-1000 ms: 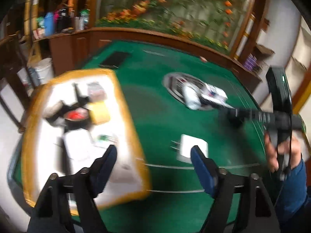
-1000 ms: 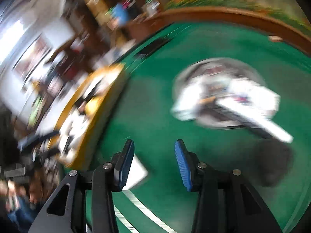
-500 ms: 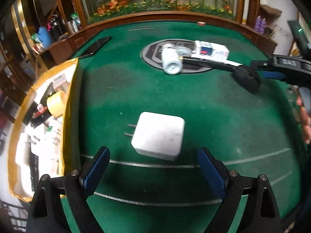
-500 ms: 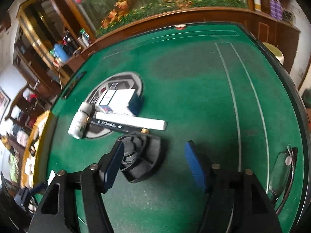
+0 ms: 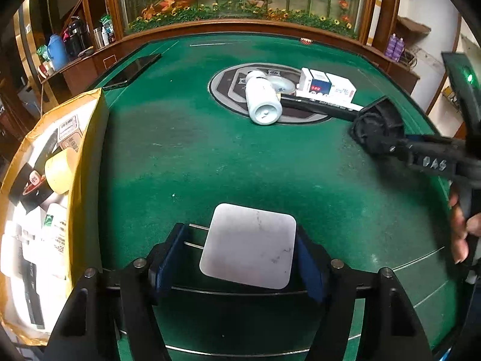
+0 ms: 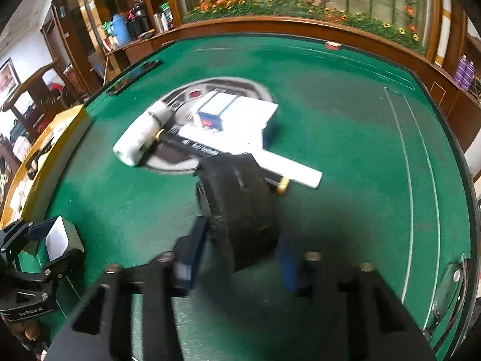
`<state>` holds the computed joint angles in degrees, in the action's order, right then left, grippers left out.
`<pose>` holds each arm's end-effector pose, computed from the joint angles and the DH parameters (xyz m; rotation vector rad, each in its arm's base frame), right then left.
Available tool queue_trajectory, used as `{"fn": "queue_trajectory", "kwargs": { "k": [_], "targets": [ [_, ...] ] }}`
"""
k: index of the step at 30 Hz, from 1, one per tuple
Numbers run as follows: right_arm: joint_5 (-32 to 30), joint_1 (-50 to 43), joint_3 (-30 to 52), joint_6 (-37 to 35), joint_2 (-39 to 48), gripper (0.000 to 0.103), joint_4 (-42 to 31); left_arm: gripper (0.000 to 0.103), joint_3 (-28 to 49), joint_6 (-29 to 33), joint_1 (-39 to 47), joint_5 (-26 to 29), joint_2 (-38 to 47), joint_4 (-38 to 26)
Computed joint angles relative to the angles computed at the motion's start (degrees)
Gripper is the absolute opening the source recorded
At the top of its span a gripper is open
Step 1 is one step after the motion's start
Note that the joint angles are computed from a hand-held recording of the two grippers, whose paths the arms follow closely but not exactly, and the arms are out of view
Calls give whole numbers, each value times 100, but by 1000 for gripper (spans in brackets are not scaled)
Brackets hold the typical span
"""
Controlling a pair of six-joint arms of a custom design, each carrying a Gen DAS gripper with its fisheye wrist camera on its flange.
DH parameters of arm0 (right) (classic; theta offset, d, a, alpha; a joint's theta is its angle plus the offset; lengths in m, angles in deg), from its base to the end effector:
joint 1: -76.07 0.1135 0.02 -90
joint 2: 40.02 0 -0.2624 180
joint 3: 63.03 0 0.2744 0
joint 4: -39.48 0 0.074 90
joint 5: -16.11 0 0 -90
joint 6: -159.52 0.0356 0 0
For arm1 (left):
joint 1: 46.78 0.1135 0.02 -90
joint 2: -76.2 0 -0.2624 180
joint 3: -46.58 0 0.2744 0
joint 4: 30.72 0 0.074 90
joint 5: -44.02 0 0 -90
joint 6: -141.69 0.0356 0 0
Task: Organize rigid objects
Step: 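Grasp the white plug adapter with the left gripper while the right grasps a black tape roll, then lift and carry the plug adapter with the left gripper while the right carries the tape roll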
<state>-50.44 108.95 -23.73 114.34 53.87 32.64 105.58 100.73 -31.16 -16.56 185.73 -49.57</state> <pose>0.2158 0.1226 0.0580 0.3921 2.4768 -0.0048 0.3121 0.0691 0.0507 0.8504 2.4089 -0.3178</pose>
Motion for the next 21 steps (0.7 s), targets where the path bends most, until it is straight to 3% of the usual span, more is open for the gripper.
{"fn": "queue_trajectory", "kwargs": {
  "k": [3, 21],
  "targets": [
    [-1, 133, -79, 19, -78, 30, 68, 73, -39, 93, 20, 71, -48, -95],
    [-400, 394, -138, -83, -197, 25, 660, 73, -339, 121, 107, 240, -313, 236]
  ]
}}
